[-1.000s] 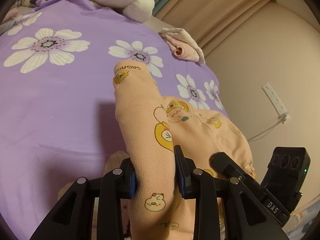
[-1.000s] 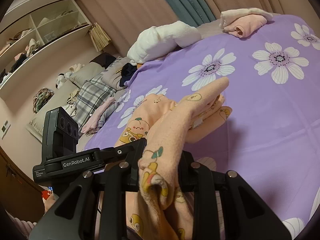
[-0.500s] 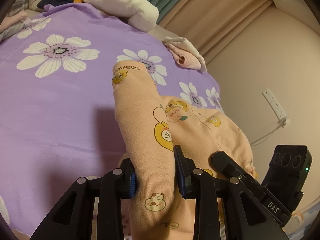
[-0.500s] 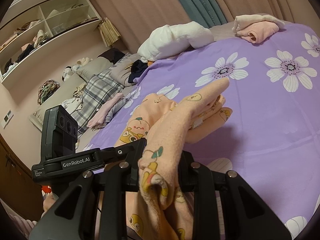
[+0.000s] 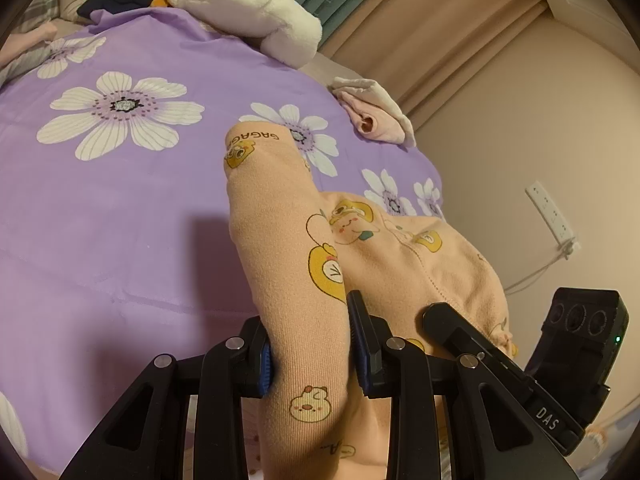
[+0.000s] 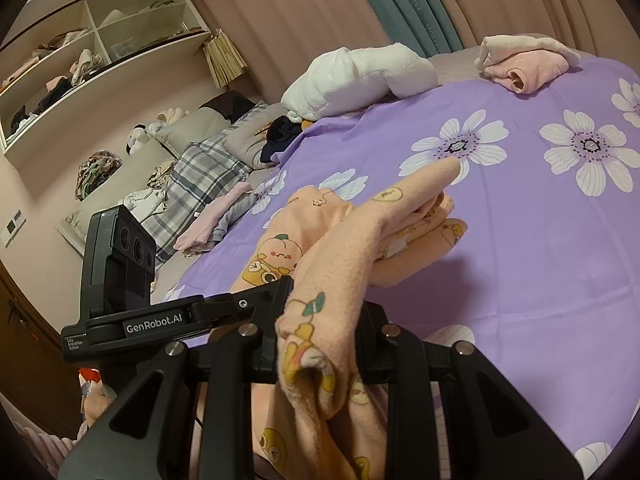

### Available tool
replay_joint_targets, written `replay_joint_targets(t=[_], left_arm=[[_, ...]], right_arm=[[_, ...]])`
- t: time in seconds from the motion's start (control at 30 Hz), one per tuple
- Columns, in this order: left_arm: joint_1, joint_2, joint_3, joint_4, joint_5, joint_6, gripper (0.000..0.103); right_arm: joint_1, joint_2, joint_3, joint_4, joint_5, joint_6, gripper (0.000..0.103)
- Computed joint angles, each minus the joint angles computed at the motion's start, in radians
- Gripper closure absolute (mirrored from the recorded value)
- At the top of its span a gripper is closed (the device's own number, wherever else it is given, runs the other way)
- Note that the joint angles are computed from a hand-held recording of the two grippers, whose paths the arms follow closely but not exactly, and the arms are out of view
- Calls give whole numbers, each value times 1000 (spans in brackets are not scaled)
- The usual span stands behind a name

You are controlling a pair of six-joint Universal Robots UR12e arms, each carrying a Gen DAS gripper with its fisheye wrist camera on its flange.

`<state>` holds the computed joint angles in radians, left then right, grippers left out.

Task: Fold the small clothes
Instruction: 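Hold the folded shirt end with both grippers, keeping it raised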

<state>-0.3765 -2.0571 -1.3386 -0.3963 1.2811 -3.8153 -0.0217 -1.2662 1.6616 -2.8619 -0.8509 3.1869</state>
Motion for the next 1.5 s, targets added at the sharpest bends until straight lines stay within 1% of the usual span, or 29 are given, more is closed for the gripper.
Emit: replay_joint_targets(t=[0.17, 0.47, 0.73, 1.5], left_arm=[[6, 1, -3, 5, -9, -6, 74], [8, 0, -2, 22, 6, -9, 74], [15, -3, 4, 20, 9, -9, 74], [20, -17, 32, 4, 33, 24, 74]], right_arm=[[6, 2, -9, 8, -9, -6, 77], [18, 11, -30, 7, -17, -15, 77], [25, 23, -52, 21, -22, -28, 77], [37, 43, -85, 23, -21, -25, 77]])
